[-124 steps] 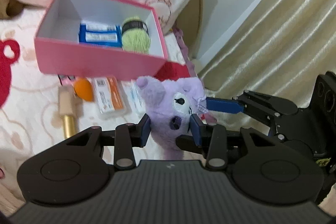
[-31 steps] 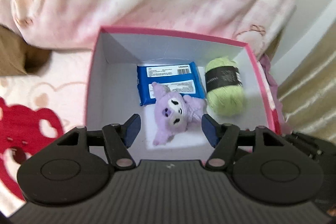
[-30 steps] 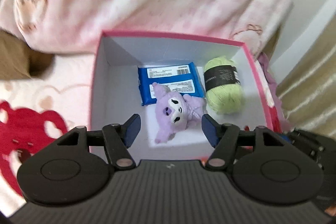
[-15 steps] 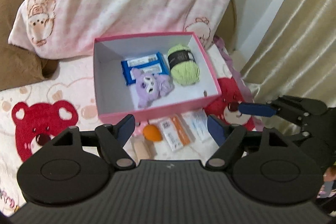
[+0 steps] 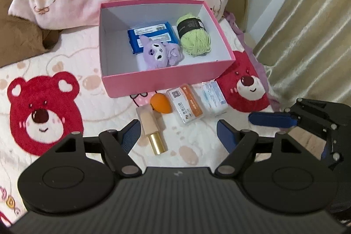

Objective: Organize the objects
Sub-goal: 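Move the left gripper to the beige foundation bottle and grasp it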

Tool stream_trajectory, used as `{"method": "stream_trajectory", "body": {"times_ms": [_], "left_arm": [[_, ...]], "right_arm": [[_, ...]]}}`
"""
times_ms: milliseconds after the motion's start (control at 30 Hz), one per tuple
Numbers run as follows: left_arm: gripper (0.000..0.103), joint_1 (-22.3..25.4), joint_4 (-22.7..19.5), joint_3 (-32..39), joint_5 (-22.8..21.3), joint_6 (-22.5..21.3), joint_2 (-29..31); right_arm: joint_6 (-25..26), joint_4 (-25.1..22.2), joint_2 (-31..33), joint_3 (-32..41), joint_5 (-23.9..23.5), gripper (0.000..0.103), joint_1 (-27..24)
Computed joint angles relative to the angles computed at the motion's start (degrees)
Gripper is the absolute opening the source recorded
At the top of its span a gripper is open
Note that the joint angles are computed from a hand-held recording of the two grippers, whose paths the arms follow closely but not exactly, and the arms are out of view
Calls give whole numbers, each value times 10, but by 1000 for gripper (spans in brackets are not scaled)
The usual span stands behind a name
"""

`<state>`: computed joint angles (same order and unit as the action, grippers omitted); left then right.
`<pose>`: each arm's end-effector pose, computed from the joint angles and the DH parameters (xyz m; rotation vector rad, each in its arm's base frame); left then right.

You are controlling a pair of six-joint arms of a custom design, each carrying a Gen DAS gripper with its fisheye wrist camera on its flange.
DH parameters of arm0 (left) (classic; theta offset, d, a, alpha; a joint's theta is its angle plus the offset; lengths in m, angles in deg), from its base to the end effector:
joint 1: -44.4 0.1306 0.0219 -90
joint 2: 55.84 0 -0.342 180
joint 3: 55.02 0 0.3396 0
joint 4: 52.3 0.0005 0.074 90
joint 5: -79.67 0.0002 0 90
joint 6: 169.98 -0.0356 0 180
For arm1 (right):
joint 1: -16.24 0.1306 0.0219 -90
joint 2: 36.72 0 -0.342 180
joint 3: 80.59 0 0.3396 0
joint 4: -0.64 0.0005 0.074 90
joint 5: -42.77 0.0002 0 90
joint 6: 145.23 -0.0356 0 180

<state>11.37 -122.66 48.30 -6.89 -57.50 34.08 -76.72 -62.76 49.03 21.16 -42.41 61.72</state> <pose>0.3434 -0.2264 0.4594 0.2646 2.6120 -0.4324 0.2808 0.2806 0.4845 -0.4682 2.3965 0.4395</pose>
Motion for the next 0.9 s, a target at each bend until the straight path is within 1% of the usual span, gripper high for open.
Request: {"method": "stream_trajectory", "body": {"times_ms": [33,67,167,300,367,433,533,600,667,700,900], "left_arm": [[75,0,7,-6,-1,-3,5],[73,2,8,-7,0,0,11],[72,4,27,-18,-4,3,26],[71,17,57,-48,14,20,35],[67,22,75,-67,15,31,36],[66,29,86,-83,20,41,39],[60,40,104,-103,31,57,45],[58,43,119,-114,30,63,48],[51,45,130,-123,27,71,53],[50,46,134,-126,27,75,57],[46,51,167,-140,26,98,75]], "right_arm": [[0,7,0,-9,5,68,5],[-2,13,2,-17,9,68,9],[-2,28,11,-34,15,68,14],[7,49,29,-46,18,68,11],[16,61,39,-50,16,68,10],[26,76,50,-55,9,68,7],[36,93,67,-59,-4,68,2],[43,108,80,-62,-13,68,-3],[46,123,95,-63,-18,68,-7],[47,128,105,-61,-21,68,-9],[67,135,158,-38,-26,68,-13]]}}
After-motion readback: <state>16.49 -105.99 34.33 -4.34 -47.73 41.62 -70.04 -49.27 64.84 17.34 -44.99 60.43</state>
